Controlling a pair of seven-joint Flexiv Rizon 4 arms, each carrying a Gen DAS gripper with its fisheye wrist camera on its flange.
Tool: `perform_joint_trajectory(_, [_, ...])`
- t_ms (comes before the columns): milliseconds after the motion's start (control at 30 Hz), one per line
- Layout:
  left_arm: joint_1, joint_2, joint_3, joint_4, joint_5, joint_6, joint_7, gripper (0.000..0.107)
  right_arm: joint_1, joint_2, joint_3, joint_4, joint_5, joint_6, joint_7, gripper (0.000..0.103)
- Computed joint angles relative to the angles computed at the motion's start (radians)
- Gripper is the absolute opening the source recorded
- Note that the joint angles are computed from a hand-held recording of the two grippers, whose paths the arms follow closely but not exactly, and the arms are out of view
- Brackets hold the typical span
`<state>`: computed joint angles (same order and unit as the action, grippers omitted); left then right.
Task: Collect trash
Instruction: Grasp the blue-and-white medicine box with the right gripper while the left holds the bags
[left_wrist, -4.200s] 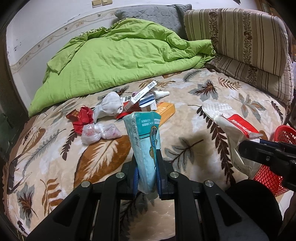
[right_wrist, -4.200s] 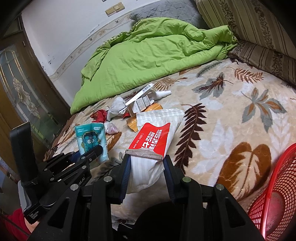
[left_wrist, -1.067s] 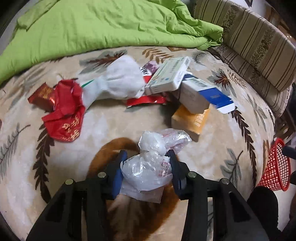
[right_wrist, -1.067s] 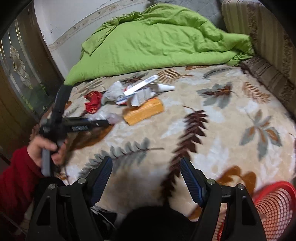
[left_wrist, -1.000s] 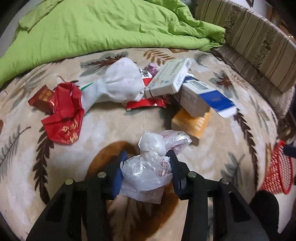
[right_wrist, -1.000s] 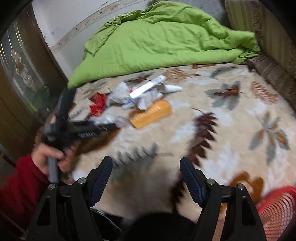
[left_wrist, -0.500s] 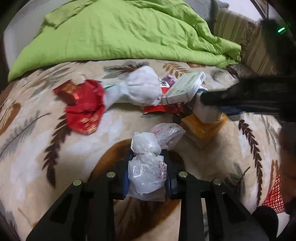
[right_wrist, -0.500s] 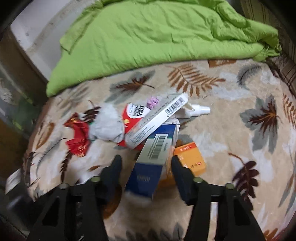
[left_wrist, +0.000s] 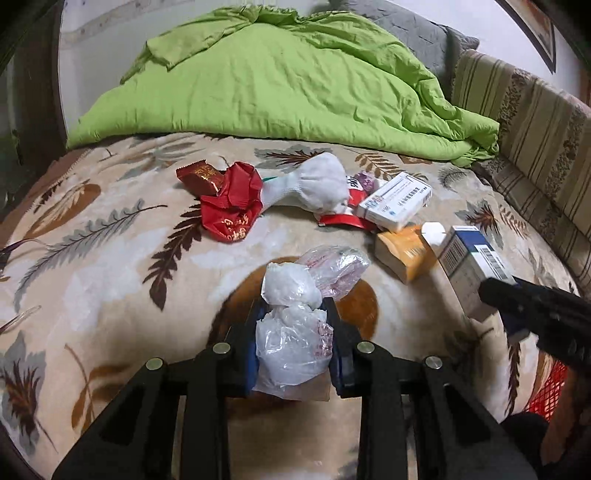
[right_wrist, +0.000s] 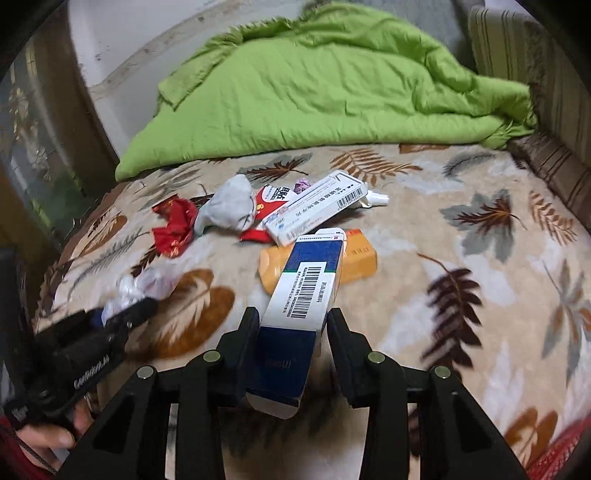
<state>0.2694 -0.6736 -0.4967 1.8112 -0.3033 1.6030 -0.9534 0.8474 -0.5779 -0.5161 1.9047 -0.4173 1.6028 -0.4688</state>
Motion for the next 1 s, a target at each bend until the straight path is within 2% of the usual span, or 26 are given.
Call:
perform_joint_trajectory(33, [-0.012, 0.005, 0.013, 0.008, 0.003, 0.012, -0.006, 0.029, 0.068, -0.005, -0.077, 0.035, -0.002, 0.028, 0.026, 0.041])
perform_joint_trajectory(167, [-0.017, 0.001, 0.011, 0.017, 0.033, 0.048, -0.015, 0.029, 0.226, -0.049, -0.253, 0.079, 0.065, 0.086, 0.031, 0.041])
perform_joint_trajectory(233, [-0.016, -0.006, 0.014, 0.011, 0.046, 0.045, -0.019, 0.029, 0.265, -0.065, -0.293, 0.083, 0.095, 0.085, 0.018, 0.041])
perform_joint_trajectory(367, [-0.033, -0.015, 0.036, -0.005, 0.056, 0.029, -0.023, 0.029, 0.277, -0.077, -0.294, 0.071, 0.144, 0.064, -0.016, 0.041])
perform_joint_trajectory(467, [-0.042, -0.018, 0.044, -0.005, 0.068, 0.047, -0.022, 0.029, 0.242, -0.069, -0.244, 0.06, 0.182, 0.058, -0.047, 0.041])
perform_joint_trajectory(567, [-0.058, -0.019, 0.062, -0.007, 0.086, 0.065, -0.026, 0.029, 0.247, -0.07, -0.242, 0.066, 0.22, 0.071, -0.066, 0.041])
perform_joint_trajectory(1000, [-0.085, -0.023, 0.103, -0.026, 0.115, 0.077, -0.06, 0.029, 0.315, -0.095, -0.303, 0.067, 0.302, 0.079, -0.13, 0.041])
